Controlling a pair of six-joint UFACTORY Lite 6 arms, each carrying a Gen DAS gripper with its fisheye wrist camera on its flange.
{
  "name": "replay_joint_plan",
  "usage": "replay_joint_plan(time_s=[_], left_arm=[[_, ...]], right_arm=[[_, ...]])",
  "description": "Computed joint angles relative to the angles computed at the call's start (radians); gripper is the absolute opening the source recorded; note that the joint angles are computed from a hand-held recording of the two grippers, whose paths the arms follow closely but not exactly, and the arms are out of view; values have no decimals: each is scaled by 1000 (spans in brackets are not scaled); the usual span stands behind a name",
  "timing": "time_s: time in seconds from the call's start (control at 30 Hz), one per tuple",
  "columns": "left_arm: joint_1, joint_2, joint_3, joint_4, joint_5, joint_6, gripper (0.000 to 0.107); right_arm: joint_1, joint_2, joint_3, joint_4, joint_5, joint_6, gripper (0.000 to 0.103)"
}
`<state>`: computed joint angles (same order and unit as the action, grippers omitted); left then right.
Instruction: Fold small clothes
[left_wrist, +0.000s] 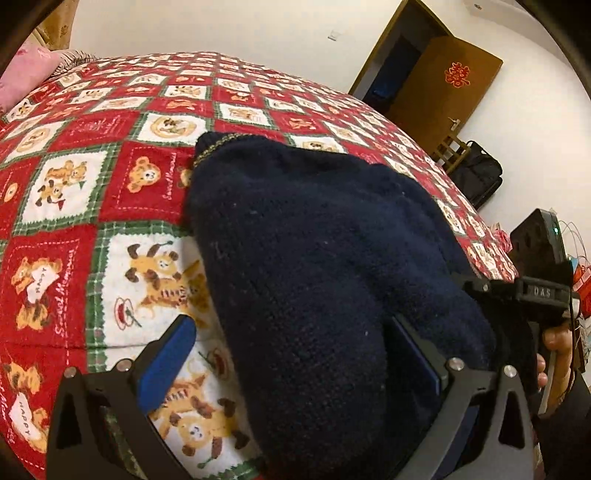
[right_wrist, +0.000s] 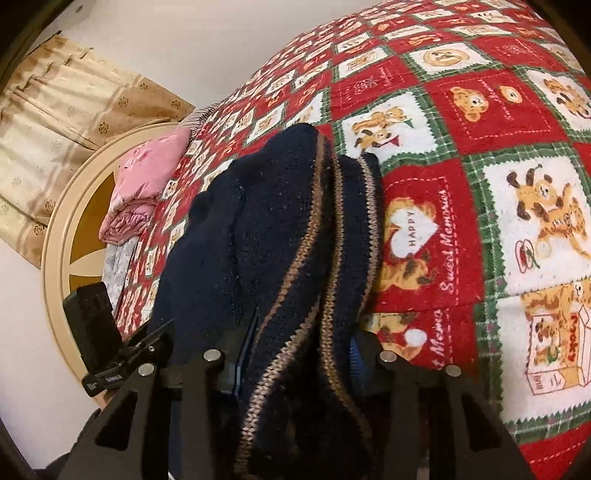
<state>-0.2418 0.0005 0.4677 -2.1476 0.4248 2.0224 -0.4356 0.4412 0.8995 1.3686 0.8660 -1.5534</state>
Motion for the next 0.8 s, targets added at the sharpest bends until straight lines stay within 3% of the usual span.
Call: replay_joint_plan(time_s=[0.1,0.27,0.37,0.57,0.63,0.7,0.77,0.8], left_arm=[[-3,6,3,-16,2,11,103],[-13,3,0,-34,-4,24,103],[-12,21,15,-22,1,11,103],[-7,17,18,25,3,-27,103],[-22,10,18,7,-15,-22,103],[-31,3,16,8,-18,-28,100],[-23,-8,11,63,4,-74,87],[-22,-17,6,81,8,-91,85]], right_arm=[[-11,55,35,22,23,4,44],[78,-71,-45,56,-140,-36,45],[37,8,23,16,-65,34,47],[17,-30,-66,140,-61,-106,44],[42,-77,-114,202,-104,-160,43],[66,-111,-142,246,-140,-181,41],[87,-108,-132,266,-154,-169,41],[81,-100,-126,264,-145,-165,41]])
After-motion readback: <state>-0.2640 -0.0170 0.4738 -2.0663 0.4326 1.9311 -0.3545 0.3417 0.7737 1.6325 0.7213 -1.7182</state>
